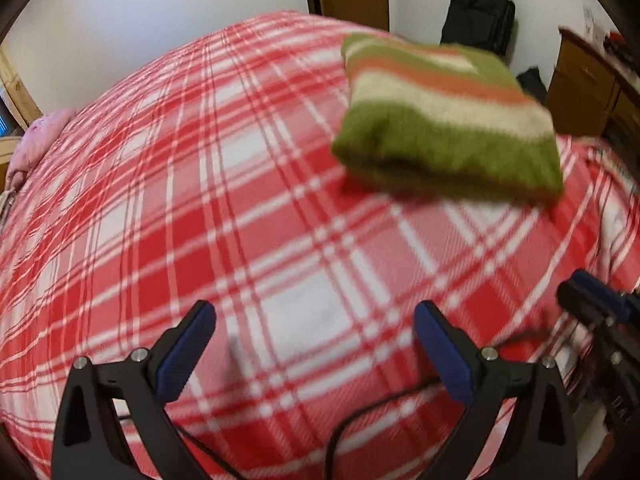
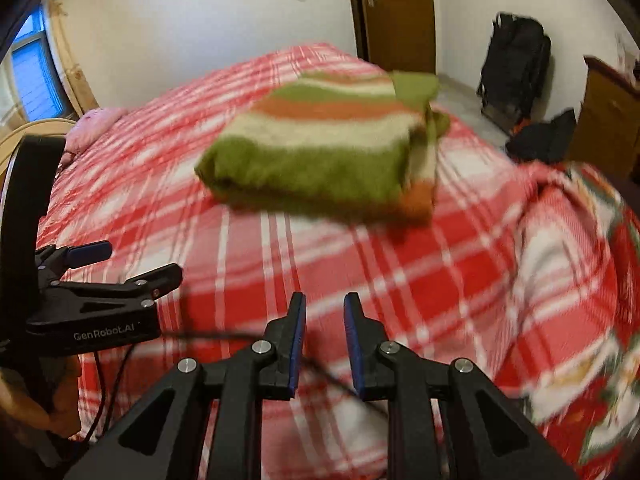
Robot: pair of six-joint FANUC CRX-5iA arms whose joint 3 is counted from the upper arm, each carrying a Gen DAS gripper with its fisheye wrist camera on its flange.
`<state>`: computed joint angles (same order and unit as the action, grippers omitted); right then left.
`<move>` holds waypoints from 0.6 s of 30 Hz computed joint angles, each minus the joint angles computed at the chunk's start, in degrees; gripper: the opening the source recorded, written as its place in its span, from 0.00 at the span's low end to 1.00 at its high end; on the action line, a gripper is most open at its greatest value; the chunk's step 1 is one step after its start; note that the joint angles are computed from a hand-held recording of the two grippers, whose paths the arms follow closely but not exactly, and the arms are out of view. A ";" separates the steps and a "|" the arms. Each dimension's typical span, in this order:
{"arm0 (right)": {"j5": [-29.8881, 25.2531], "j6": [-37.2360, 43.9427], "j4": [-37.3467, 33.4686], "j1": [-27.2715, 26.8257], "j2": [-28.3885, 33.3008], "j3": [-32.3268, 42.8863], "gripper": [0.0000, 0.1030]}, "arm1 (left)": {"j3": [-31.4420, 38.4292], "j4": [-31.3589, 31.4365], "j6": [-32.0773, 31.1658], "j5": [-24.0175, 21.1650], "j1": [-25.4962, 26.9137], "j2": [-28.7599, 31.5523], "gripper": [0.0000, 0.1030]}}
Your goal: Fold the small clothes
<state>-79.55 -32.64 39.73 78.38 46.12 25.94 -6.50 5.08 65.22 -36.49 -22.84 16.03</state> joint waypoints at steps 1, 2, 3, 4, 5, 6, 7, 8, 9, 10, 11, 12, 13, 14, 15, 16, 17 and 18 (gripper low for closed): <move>-0.71 -0.15 -0.45 0.45 0.17 0.48 0.20 | -0.48 -1.09 0.26 -0.11 -0.21 -0.48 0.99; -1.28 -0.38 -0.54 0.80 0.23 0.86 0.20 | -1.57 -1.57 -0.36 0.15 -0.24 -1.25 0.99; -1.91 -0.78 -0.59 1.11 0.23 1.24 0.21 | -3.04 -1.71 -1.20 0.82 -0.22 -2.34 0.99; -2.36 -1.46 -0.38 1.39 0.08 1.45 0.21 | -4.20 -1.89 -1.81 1.40 -0.13 -3.28 0.99; -2.30 -1.92 -0.09 1.54 -0.12 1.43 0.26 | -5.32 -1.86 -2.52 1.99 0.07 -4.20 0.99; -2.02 -3.13 0.83 1.82 -0.61 0.93 0.40 | -6.44 -1.27 -3.50 2.54 0.43 -5.17 0.99; -1.84 -4.39 2.02 2.06 -0.93 0.41 0.49 | -7.27 -0.48 -4.35 3.01 0.78 -5.93 0.99; -2.03 -5.97 4.01 2.45 -1.15 -0.04 0.62 | -8.24 0.80 -5.46 3.75 1.29 -6.82 0.99; -2.53 -6.11 4.96 2.44 -1.07 0.25 0.64 | -9.35 2.40 -6.54 4.73 1.87 -7.95 0.99; -4.16 -5.59 6.07 2.63 -0.49 1.57 0.64 | -10.44 3.95 -7.59 5.69 2.39 -8.98 0.99; -6.42 -4.68 6.94 2.90 0.38 3.48 0.64 | -11.60 5.84 -8.73 6.97 2.96 -10.15 0.99; -7.97 -4.00 7.44 2.94 1.08 4.90 0.64 | -12.61 6.91 -8.93 8.19 3.45 -11.55 0.99; -11.27 -2.89 8.35 3.21 2.38 7.59 0.64 | -13.52 8.04 -9.27 9.49 3.90 -12.94 0.99; -14.24 -1.75 9.65 3.46 3.47 9.87 0.64 | -14.74 9.71 -10.32 10.84 4.17 -14.35 0.99; -15.80 -1.07 10.61 3.61 4.08 11.08 0.64 | -16.05 12.37 -12.56 12.31 4.50 -15.51 0.99; -18.96 0.34 12.54 3.92 5.40 13.57 0.64 | -17.67 15.60 -15.46 14.07 4.79 -16.75 0.99; -21.92 1.80 14.39 4.16 6.73 16.06 0.64 | -19.78 20.67 -19.98 16.67 4.83 -18.08 0.99; -23.70 2.61 15.57 4.34 7.48 17.45 0.64 | -22.30 27.19 -25.73 19.43 4.53 -19.70 1.00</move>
